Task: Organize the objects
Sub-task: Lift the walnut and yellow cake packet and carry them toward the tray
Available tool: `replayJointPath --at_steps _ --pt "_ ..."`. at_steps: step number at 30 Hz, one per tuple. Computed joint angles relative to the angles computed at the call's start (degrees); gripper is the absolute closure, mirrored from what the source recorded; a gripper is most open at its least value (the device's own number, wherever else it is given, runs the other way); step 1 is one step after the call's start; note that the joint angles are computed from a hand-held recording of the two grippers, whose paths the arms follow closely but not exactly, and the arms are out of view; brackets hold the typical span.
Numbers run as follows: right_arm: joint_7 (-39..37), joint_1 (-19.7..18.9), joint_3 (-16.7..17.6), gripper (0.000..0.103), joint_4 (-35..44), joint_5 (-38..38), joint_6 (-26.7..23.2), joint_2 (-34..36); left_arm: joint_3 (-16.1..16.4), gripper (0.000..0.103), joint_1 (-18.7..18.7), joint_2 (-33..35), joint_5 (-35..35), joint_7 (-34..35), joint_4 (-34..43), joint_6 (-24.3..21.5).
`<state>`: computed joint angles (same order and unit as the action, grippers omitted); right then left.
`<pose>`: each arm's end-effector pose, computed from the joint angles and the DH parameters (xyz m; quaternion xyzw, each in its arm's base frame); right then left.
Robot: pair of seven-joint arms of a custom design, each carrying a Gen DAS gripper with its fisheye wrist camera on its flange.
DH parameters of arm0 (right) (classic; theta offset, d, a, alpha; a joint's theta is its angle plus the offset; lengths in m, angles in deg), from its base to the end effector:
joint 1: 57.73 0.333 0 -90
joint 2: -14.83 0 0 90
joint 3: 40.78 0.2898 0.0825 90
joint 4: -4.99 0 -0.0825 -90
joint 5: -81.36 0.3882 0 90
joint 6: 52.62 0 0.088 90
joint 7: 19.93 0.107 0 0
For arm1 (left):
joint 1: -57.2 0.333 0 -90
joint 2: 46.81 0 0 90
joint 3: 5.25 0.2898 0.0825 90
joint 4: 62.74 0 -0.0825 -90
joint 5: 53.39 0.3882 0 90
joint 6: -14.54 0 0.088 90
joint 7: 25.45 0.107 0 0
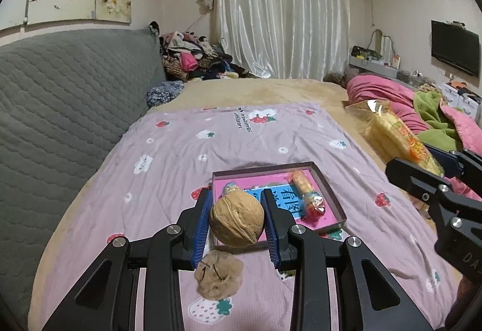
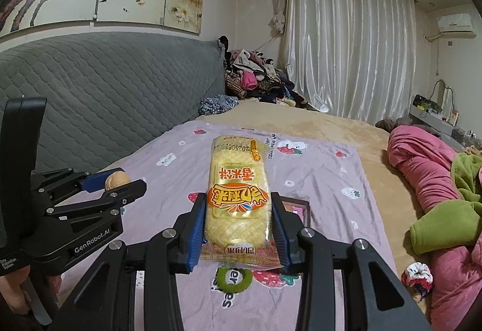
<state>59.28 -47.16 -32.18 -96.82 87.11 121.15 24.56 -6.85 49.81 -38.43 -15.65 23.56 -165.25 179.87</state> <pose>0.6252 0.2016 0.5675 -0.7158 0.4682 -0.3067 0.4175 0.6365 -0.1356 0.5445 -0.6201 0.6179 -0.3338 0.3496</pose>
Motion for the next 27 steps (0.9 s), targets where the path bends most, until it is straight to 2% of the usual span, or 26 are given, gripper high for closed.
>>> replayJointPath --at_steps 7,15,21,27 --pt "2.5 0.3 -0.9 0.063 9.1 -3.4 -2.4 7.3 0.8 0.069 -0.9 8.3 -5.9 6.4 9.0 -0.7" --pt "5.6 1.0 -2.1 0.063 18.8 -7.8 -5.4 14.6 3.3 0.069 -3.2 16.6 -13.1 13.0 18.2 -2.2" --pt "6.4 0.7 -2.2 0.063 23.5 -9.0 -6.3 18.6 3.7 0.069 -3.5 23.0 -18.7 17.6 24.9 -3.7" --pt "7.2 0.9 -2.7 0.063 30.2 -9.8 -9.3 24.3 3.3 0.069 -3.5 30.6 -24.1 21.4 32.7 -5.3"
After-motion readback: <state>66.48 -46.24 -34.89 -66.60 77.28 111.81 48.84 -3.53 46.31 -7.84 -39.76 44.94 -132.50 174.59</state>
